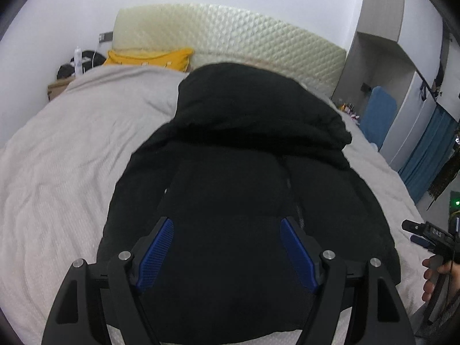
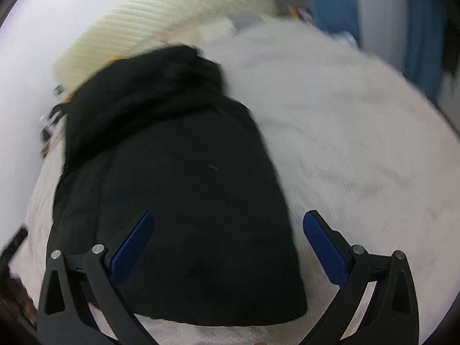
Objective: Fold large clothes
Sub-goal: 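Grasp the jacket hem with both grippers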
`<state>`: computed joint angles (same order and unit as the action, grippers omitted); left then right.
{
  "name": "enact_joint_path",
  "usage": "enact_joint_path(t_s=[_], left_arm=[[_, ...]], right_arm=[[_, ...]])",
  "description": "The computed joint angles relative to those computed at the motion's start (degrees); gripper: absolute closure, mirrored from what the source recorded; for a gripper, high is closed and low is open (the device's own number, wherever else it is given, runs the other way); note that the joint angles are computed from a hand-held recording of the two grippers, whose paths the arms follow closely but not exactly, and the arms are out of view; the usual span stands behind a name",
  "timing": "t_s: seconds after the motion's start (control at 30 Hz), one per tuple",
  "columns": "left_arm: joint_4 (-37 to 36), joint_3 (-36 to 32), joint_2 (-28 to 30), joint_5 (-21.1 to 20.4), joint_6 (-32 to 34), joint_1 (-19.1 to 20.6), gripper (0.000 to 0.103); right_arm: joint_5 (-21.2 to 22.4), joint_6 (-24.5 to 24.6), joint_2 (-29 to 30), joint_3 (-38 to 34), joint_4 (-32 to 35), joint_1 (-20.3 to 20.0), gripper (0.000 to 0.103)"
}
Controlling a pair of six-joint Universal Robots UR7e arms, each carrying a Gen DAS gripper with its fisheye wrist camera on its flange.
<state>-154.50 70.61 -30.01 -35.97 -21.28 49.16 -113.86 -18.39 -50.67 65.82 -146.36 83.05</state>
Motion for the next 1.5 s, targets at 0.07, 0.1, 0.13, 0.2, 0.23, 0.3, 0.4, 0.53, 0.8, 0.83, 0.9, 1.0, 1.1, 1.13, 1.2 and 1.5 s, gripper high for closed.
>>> enact_joint_path(t_s=[0.07, 0.1, 0.13, 0.2, 0.23, 0.3, 0.4, 0.53, 0.8, 0.83, 0.9, 1.0, 1.1, 1.13, 1.2, 1.5], left_arm=[[0.41, 0.3, -0.24, -1.31, -1.61, 0.36, 0.027], [0.59, 0.56, -0.5, -2.01, -2.71, 0.68, 0.027], [0.72, 0.63, -0.48, -2.05, -3.33, 0.8, 0.027], [1.24, 0.68, -0.5, -1.89, -4.43, 1.06, 0.027], [1.5, 0.77, -0.58, -2.09, -5.06, 1.25, 0.027], [2.11, 0.79, -0.74, -2.73, -5.94, 1.61, 0.027], [2.98, 0.72, -0.8, -3.21, -6.75, 1.93, 0.027], [3.53, 0.72, -0.95, -3.75, -7.49, 2.09, 0.027], [3.73, 2.2, -2.42, -4.95, -10.61, 2.75, 0.027], [4.25, 2.34, -2.64, -4.66, -11.58, 2.8, 0.027], [4.98, 2.56, -3.15, -4.87, -12.91, 3.03, 0.027], [7.13, 2.51, -4.09, -5.2, -14.51, 3.37, 0.027], [8.75, 2.7, -5.59, -7.02, -16.2, 3.96, 0.026], [10.04, 2.61, -6.27, -7.91, -17.2, 4.33, 0.026], [12.11, 2.7, -7.64, -10.28, -18.75, 5.23, 0.024], [28.25, 1.72, -12.68, -12.43, -28.32, 8.57, 0.013]], right_arm=[[-0.01, 6.92, 0.88, -2.84, 4.77, -1.57, 0.0], [0.44, 11.39, 1.25, -4.26, 7.6, -2.67, 0.0], [0.79, 15.93, 1.65, -5.68, 10.46, -3.73, 0.0], [0.74, 20.68, 1.92, -6.5, 12.82, -4.85, 0.0], [1.19, 22.83, 2.13, -7.05, 14.25, -5.46, 0.0], [4.21, 26.05, 2.4, -7.9, 17.16, -6.63, 0.0], [8.61, 30.18, 2.2, -7.26, 19.95, -8.06, 0.0], [13.75, 30.17, 1.5, -6.37, 19.74, -8.74, 0.0], [30.02, 20.23, -1.07, -2.19, 16.47, -8.71, 0.0], [32.37, 19.07, -1.12, -2.14, 16.4, -8.74, 0.0], [36.45, 15.72, -1.55, -1.54, 16.33, -8.63, 0.001], [38.7, 12.89, -2.06, -0.83, 15.21, -7.99, 0.002], [36.63, 13.45, -1.77, -1.13, 15.61, -8.11, 0.005], [34.72, 13.97, -1.62, -1.25, 15.96, -8.01, 0.006], [27.43, 16.05, -0.49, -2.63, 16.98, -7.38, 0.009], [13.03, 19.73, 3.58, -7.03, 20.84, -6.61, 0.008]])
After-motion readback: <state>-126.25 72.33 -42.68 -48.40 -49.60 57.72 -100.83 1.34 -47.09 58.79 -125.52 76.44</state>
